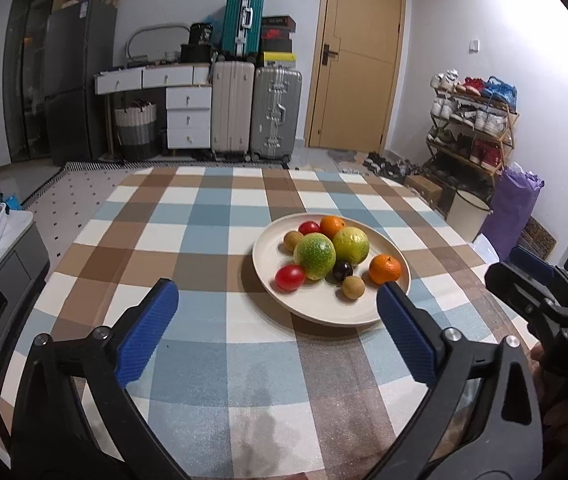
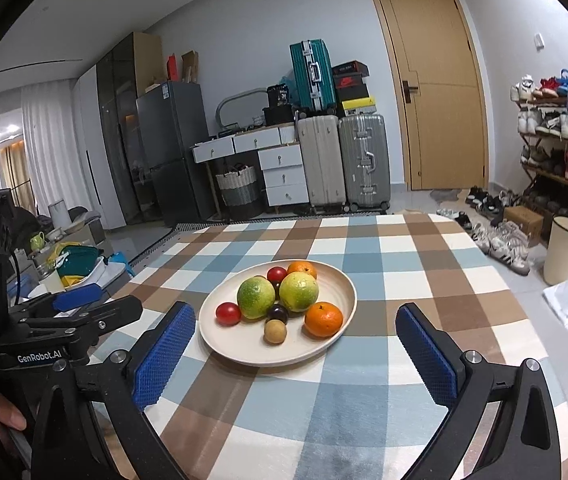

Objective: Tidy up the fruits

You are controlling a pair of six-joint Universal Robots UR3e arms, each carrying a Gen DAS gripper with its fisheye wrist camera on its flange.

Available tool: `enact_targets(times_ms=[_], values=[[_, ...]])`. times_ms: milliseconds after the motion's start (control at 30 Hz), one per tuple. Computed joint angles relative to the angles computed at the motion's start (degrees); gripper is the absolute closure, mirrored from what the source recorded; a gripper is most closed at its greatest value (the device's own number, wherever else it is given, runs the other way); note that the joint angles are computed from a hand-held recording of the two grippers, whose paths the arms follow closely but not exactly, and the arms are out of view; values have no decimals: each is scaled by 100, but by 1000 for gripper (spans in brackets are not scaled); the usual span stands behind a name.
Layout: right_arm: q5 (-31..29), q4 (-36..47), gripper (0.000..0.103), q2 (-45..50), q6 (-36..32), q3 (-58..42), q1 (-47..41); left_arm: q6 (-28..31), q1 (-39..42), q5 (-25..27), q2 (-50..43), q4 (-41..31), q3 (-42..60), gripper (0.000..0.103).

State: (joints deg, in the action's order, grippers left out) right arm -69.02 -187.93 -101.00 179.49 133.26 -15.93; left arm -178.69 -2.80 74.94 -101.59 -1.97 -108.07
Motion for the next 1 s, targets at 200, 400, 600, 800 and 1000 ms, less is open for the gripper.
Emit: enact_targets(times_ms=[200, 400, 600, 800, 1000], values=[[-26, -492, 1, -44, -118, 287, -19, -23, 33, 192, -168, 1015, -388, 1], [-65, -839, 1, 68, -163, 388, -32, -26, -2, 429, -501, 1463, -425, 1], [-254, -1016, 1, 294, -245, 404, 59, -26, -110, 690, -865, 1586, -269, 1], [-334, -1289, 1, 512, -353, 494, 93, -94, -149, 791, -1055, 1634, -129, 1], [-311, -1260, 1, 543, -425, 491, 123, -50, -306, 1076, -1146, 1849, -102, 1]])
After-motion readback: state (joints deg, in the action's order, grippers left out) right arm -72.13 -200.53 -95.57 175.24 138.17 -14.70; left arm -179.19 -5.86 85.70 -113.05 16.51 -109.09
